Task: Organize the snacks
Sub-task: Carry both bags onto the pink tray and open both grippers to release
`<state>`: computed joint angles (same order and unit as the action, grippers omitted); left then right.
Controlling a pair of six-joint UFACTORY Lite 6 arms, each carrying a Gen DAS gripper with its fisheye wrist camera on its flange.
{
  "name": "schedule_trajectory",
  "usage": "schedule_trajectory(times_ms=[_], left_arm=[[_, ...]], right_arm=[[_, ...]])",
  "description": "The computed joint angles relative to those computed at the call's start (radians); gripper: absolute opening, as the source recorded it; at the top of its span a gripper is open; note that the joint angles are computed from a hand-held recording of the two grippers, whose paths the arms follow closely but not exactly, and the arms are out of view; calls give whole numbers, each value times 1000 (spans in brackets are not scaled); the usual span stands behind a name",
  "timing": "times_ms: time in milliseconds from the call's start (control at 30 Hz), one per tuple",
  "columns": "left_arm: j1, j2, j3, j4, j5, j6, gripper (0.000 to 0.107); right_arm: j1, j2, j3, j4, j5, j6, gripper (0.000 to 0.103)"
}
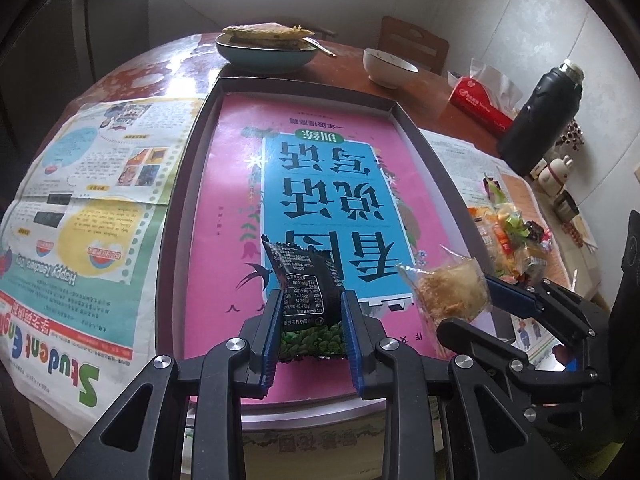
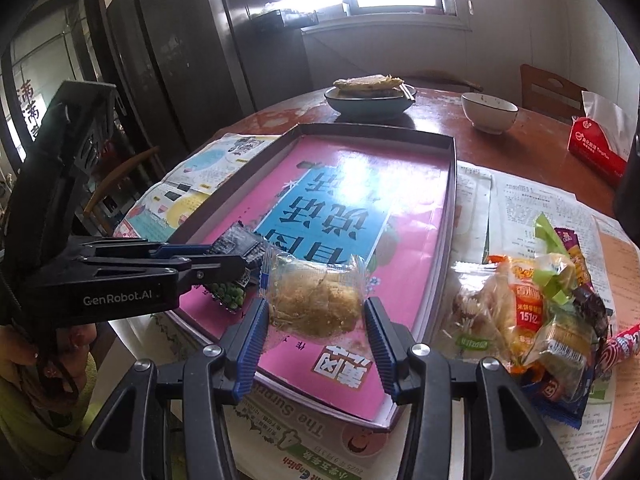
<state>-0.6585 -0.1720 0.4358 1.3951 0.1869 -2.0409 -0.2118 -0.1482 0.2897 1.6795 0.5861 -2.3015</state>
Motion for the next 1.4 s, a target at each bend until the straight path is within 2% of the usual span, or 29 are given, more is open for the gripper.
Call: schedule_trajectory(times_ms=[967,1133,1400], left_arm=[[-40,-3,-8,-300,33,293,35],[-41,-19,-15,-352,51,344,47],[-60,-102,-33,-459,102,444,55]], right_arm=[[52,38,-8,89,-47,-54,54],[36,15,-14,65,-38,-30,60],[-6,6,-5,16,-17,14,62]])
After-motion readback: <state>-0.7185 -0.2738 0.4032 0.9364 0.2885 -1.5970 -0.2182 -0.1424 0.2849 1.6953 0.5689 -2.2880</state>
